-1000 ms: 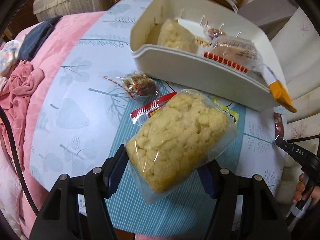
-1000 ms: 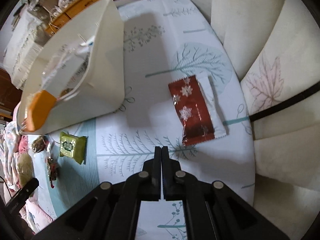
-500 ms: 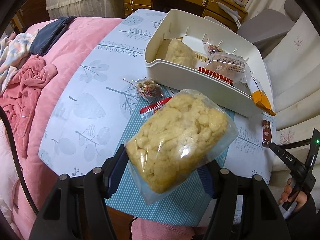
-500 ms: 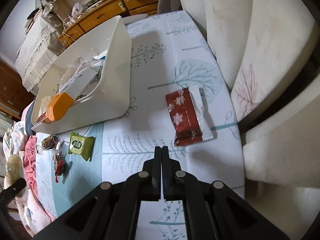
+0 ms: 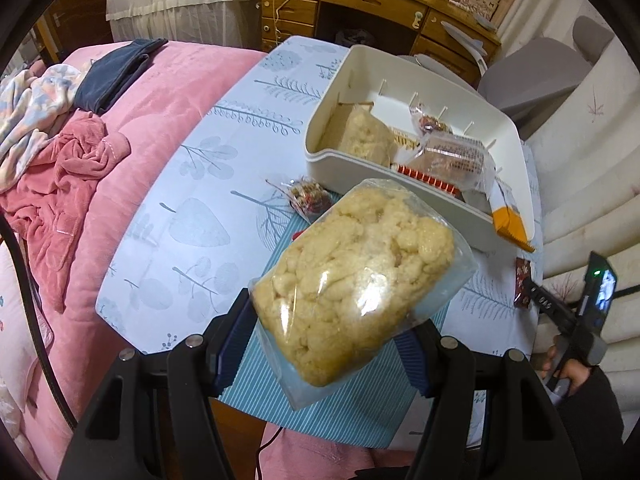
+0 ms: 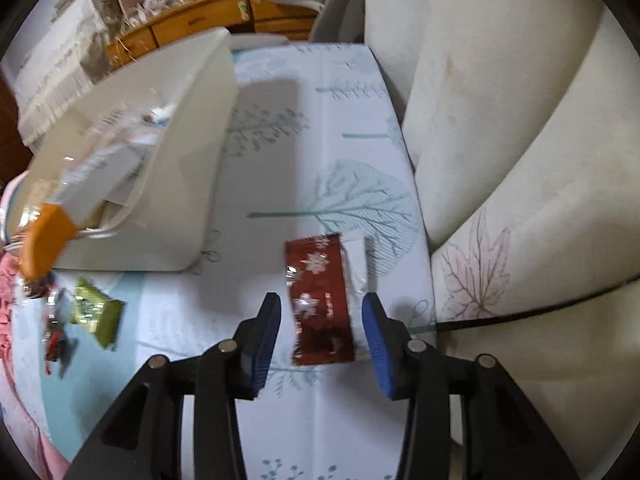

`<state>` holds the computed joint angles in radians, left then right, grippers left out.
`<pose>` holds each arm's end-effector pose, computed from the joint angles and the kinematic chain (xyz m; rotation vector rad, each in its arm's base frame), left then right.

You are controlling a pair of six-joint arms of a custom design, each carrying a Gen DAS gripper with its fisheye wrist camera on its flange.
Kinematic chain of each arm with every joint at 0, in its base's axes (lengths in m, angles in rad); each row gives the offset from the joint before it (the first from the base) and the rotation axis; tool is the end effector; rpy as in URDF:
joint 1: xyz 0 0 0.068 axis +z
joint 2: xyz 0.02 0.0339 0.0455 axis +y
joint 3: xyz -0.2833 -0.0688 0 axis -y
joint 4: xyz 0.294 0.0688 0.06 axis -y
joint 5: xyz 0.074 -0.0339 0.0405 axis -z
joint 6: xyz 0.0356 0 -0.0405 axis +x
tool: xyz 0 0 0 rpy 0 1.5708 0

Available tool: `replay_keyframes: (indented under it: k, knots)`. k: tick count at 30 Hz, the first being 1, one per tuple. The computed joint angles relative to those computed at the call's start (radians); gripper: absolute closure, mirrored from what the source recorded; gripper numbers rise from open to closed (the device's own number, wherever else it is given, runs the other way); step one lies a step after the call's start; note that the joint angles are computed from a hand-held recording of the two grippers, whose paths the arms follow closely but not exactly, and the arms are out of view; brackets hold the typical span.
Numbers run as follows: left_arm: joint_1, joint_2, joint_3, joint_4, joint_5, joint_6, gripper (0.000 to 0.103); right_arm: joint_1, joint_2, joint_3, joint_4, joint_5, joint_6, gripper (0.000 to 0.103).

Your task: Organize snacks

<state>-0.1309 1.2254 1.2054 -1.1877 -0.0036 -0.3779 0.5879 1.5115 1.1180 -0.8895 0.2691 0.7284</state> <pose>0.2560 -0.0336 0.3317 -0.3442 2.7653 -0.1239 0.2786 0.1743 0.2351 0.2469 2.7403 -0.0508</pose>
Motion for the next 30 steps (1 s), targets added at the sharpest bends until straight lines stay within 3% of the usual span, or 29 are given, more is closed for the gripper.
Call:
replay_keyframes:
  k: [13,20,30]
  knots:
    - [-0.017,0.067,0.095,-0.054,-0.023,-0.016,0.038,-0.049,0.023,-0.036,0.062,-0.041,0.009,0.064]
    - [-0.004,0.136,0.144,-0.09,0.024,0.032,0.038,-0.074,-0.012,-0.071,0.098,-0.096,0.056,0.069]
    - [0.037,0.277,0.296,-0.111,0.092,0.208,0.038,-0.069,-0.058,-0.092,0.121,-0.265,0.328,0.073]
